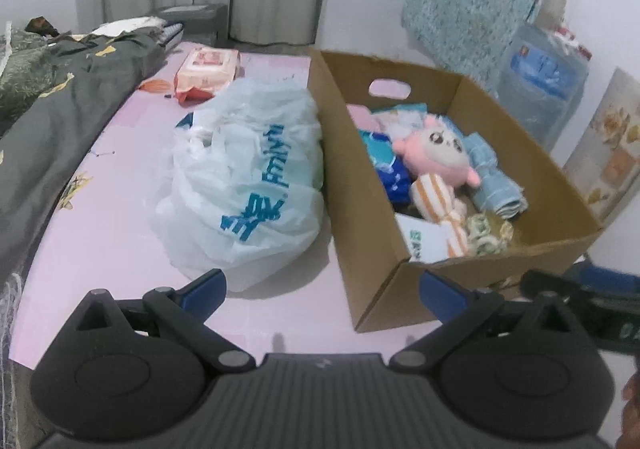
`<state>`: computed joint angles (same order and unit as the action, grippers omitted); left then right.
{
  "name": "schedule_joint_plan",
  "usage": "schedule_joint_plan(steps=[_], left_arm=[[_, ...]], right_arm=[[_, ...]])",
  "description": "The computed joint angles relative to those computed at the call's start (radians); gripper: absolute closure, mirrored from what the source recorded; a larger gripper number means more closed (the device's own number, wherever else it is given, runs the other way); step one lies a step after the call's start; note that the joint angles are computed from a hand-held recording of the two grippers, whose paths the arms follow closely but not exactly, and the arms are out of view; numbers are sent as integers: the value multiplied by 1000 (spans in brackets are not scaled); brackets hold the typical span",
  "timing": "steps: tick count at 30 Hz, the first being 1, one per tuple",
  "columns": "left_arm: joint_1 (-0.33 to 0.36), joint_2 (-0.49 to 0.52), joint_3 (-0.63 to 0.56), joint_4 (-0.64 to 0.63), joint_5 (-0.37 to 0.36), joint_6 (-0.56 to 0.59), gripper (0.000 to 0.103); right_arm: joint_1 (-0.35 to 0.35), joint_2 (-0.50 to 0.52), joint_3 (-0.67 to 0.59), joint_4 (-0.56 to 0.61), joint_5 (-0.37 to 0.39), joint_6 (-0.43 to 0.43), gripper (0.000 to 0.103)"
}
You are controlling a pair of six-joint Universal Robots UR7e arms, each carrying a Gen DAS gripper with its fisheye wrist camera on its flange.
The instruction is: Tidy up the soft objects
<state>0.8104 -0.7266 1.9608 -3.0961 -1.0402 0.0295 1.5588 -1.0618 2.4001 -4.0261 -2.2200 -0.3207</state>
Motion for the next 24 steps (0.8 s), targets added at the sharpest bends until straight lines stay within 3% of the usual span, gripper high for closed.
schedule_joint_plan(steps=[3,11,24], left_arm=[[6,-13,6,-11,-37,9,0],[-35,9,19,-35,76,54,0],[-35,15,1,24,99,-1,2]], right_arm=[[11,3,-1,10,-15,4,1],[18,6,-15,28,-25,10,1],[18,20,-48,73,-50,2,1]])
